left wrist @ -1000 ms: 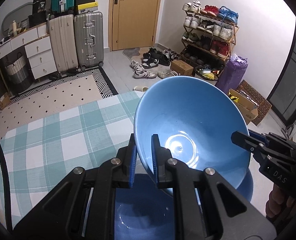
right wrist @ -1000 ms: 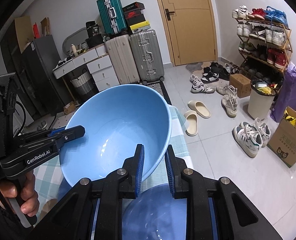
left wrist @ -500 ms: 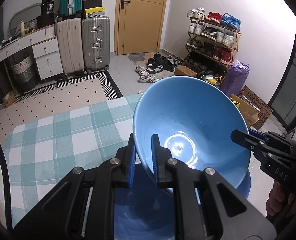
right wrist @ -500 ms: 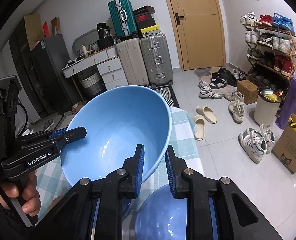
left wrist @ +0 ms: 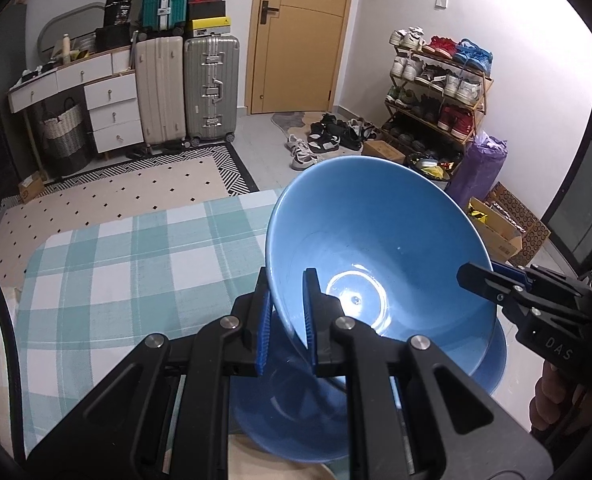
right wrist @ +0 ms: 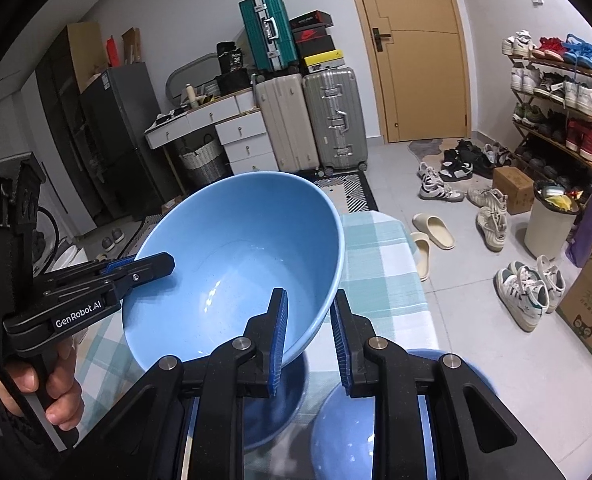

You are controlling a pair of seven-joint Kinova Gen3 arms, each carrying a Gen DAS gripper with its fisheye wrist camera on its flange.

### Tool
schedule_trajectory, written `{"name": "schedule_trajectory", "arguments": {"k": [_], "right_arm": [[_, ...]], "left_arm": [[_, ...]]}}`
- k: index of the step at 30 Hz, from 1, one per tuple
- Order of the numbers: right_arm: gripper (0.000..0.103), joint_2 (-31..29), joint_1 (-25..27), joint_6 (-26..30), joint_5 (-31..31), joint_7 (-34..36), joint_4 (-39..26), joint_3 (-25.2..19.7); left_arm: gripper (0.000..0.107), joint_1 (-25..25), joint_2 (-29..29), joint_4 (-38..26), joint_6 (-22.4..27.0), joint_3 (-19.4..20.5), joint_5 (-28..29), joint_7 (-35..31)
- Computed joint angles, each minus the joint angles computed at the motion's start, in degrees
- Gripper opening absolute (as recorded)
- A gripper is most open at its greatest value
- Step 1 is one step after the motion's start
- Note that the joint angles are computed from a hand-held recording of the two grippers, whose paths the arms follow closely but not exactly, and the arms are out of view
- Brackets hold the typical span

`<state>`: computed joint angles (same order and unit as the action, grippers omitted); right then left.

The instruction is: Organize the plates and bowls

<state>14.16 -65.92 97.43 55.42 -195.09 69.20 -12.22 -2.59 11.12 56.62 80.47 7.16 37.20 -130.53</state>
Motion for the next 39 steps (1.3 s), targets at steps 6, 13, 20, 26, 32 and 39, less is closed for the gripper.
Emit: {"name": "schedule_trajectory", "arguments": {"k": [6,13,20,26,32,39], "right_arm": [[0.022,1.57,-0.54,-1.25,0.12,1.45,-1.67,0.46],[0.023,2.66,-1.49,-2.44,-0.55,2.77,-2.49,1.60],[0.023,3.89,-2.02,-3.27,-1.75,3.35,-3.02,2.34],[0.023,4.75,-2.35,-4.09,-2.98,3.19,-2.80,2.82],[0.023,5.39,-2.56,-5.17,-4.13,2.56,-2.27,3.23],[0.023,5.99,-2.25,-5.69,-5.56,2.51,-1.59,3.50]], "left_arm": [[0.010,-2.18,-1.10,2.14,0.63,-1.15,1.29,-1.72],[0.011,-3.59,-2.56,5.69,0.05,-2.38,2.13,-3.87],[0.011,-3.61,-3.87,9.29,-1.41,-3.30,1.90,-5.39],[0.011,-3.29,-4.39,11.99,-3.03,-3.82,1.43,-6.79],[0.011,-3.16,-4.54,14.54,-4.43,-4.15,1.02,-8.14],[0.011,-2.37,-4.62,17.78,-7.17,-4.00,-0.01,-9.55]]}}
